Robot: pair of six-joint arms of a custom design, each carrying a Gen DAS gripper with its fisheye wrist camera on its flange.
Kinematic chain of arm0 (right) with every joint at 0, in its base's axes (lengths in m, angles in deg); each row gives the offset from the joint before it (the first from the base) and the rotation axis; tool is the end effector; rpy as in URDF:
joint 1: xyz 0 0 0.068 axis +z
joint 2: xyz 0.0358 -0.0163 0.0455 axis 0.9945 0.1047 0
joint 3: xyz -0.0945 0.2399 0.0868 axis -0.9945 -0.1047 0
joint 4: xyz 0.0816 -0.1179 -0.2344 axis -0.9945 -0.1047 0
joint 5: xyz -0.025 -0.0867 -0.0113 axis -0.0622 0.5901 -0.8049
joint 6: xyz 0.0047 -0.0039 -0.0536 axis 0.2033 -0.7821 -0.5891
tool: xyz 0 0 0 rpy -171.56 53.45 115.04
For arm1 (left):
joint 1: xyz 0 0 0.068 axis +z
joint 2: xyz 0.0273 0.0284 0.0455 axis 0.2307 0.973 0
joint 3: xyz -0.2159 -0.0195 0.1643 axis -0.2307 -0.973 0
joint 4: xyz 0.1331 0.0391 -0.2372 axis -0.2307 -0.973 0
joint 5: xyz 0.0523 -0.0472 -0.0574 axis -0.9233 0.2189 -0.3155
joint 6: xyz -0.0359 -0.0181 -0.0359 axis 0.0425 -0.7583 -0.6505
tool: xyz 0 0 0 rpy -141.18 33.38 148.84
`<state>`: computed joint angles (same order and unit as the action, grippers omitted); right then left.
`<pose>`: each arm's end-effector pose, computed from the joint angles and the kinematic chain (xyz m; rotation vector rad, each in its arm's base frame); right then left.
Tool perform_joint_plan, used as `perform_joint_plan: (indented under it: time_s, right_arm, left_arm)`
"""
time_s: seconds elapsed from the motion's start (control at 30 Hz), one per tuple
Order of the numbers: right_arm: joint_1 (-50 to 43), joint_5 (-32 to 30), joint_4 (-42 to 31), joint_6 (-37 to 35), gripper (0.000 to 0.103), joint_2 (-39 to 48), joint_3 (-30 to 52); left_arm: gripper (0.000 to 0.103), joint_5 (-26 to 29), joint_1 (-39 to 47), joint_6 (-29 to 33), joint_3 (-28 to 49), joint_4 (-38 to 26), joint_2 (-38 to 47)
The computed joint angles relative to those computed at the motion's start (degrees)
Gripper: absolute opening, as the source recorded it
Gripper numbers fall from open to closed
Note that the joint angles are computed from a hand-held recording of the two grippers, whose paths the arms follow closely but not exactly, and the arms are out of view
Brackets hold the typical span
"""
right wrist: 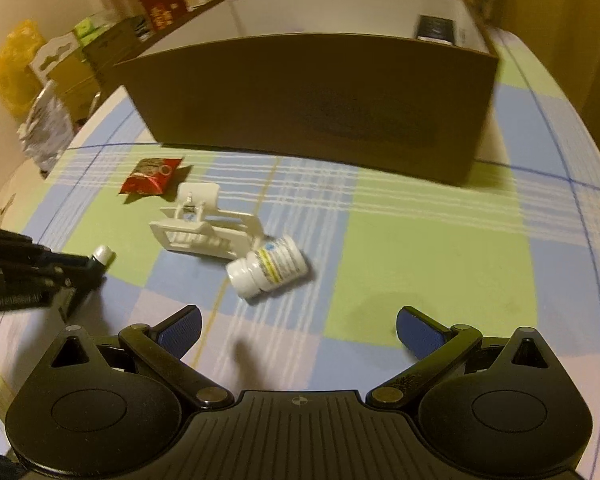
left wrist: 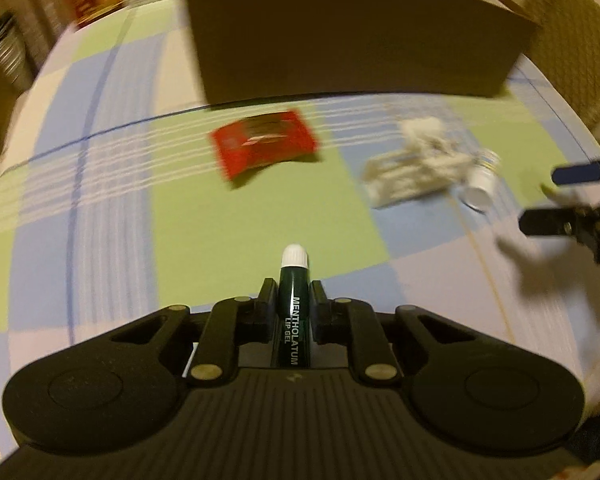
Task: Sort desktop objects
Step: 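Grasp the white pill bottle with the right tool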
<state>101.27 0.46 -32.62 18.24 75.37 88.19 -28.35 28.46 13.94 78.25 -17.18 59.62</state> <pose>0.2630 0.0859 0.0843 -0.2751 2.5568 0.3057 0.2774 0.0634 0.0864 0.5577 2.6305 -0.1902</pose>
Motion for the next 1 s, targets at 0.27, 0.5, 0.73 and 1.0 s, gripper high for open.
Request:
perform_joint_plan:
  time_s: [0.27, 0.5, 0.73, 1.0]
  right_arm:
    - [0.87, -0.96, 5.46, -7.88, 0.075, 8.16, 4.16]
    - [3.61, 1.56, 5.15, -10.55, 0.045, 10.31, 5.97]
    - [4.51, 3.49, 4.58, -8.59, 0.045, 8.68, 4.4]
    - [4.6, 4.08, 2.8, -4.53, 0.045, 4.18, 0.92]
  left_arm:
    - [0.014, 0.16, 2.74, -2.83, 2.81, -0.45, 2.3]
    - [0.014, 0.42, 2.8, -2.93, 3.02, -0.17, 2.7]
    - [0.014, 0.66, 2.7, -2.57, 3.35, -0.19, 2.79]
    - [0.014, 1.46, 2.5, 0.85, 2.92, 0.86, 2.74]
